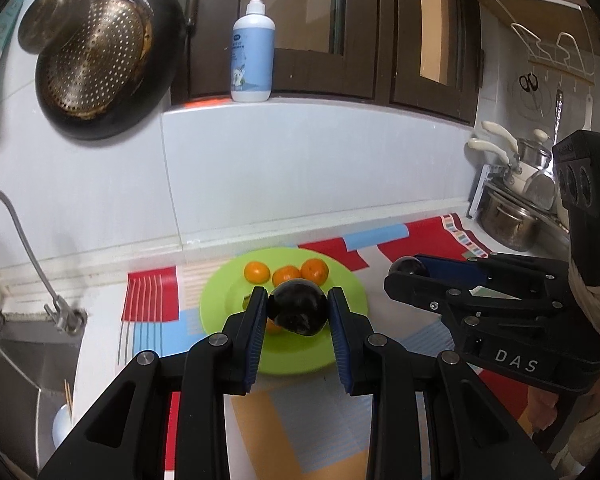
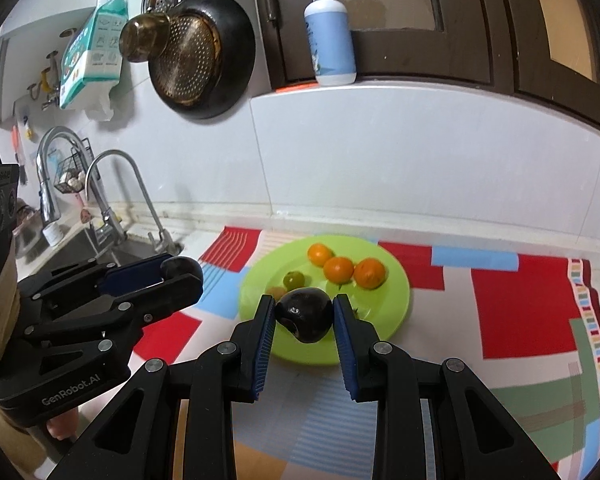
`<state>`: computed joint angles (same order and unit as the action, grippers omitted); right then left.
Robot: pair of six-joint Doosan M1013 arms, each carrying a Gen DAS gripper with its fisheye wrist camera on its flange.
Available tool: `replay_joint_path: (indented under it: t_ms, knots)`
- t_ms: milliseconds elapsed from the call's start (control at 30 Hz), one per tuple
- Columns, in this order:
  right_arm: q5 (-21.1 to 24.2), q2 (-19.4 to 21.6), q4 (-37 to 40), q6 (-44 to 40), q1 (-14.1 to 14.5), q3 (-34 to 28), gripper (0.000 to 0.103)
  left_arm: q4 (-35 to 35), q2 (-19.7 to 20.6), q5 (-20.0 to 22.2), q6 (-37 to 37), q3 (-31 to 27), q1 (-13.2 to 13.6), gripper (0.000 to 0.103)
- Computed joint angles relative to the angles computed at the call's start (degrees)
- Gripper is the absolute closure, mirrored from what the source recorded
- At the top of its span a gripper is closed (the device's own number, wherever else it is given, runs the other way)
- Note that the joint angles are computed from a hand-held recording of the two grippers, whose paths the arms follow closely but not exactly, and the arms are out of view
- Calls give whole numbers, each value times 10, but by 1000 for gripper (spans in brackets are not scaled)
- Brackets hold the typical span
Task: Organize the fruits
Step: 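Carry both black fruits over the green plate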
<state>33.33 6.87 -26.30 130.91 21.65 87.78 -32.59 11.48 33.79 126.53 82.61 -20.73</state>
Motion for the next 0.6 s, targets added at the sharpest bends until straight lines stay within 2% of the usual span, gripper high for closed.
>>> replay_joint_path:
  t_ms: [333,600]
  knots:
    - [-2,17,-10,4,-14,-19,72,11,24,-6,-11,-30,-5,72]
    - [-7,34,9,-17,-26,-35,72,20,51,4,-21,-59,-5,72]
